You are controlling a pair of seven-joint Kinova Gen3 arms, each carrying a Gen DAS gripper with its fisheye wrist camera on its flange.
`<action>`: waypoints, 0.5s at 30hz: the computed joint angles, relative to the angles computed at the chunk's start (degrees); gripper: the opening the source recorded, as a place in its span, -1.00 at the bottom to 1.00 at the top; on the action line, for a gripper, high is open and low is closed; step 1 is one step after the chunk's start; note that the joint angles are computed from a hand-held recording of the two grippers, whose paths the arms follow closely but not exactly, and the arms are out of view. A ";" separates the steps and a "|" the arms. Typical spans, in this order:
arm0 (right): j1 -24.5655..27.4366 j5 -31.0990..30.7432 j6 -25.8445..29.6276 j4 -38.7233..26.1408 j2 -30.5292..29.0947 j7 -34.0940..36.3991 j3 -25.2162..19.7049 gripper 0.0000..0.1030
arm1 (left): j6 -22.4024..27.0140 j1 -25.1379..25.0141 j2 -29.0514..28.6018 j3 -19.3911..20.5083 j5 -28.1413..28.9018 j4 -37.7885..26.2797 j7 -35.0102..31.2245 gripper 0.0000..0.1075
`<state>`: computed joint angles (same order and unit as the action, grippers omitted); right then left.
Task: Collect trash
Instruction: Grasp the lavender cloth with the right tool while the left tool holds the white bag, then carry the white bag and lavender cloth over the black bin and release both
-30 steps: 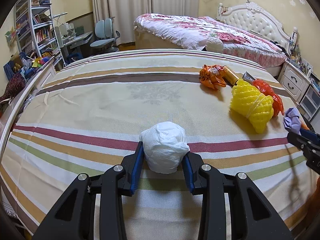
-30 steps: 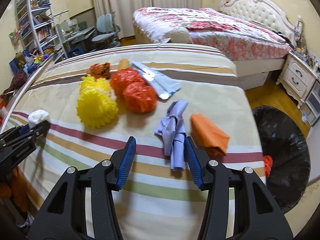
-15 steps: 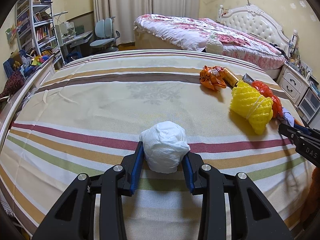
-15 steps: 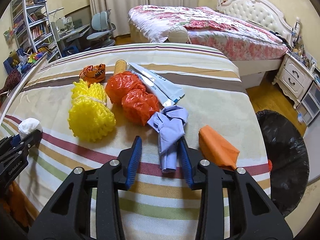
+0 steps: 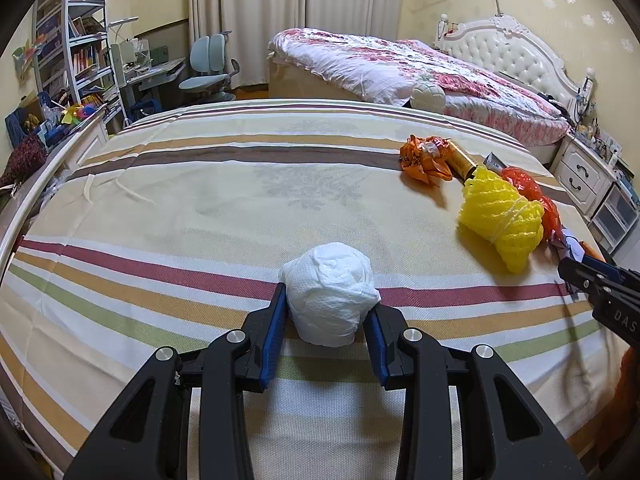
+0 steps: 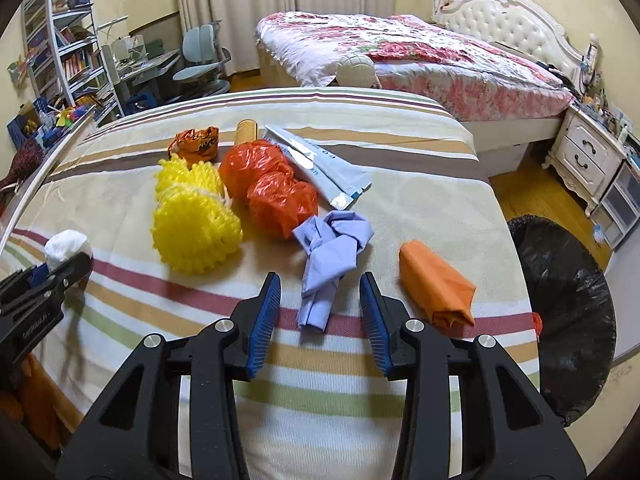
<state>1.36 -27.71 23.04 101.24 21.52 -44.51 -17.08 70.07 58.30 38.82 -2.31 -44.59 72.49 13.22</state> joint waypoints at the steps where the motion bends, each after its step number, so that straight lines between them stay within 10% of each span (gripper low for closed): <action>1: -0.62 0.34 0.09 -0.46 0.27 -0.54 0.43 -0.20 | 0.02 0.00 0.01 0.02 0.00 0.01 -0.02 -0.32; 15: -0.57 3.15 -0.84 -0.64 0.93 -3.40 -0.68 -0.56 | -0.01 0.02 0.01 -0.02 -0.08 0.07 0.14 -0.32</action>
<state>0.79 -24.57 22.20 100.60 22.44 -47.91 -17.77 70.06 58.32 38.83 -2.33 -44.67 72.56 13.36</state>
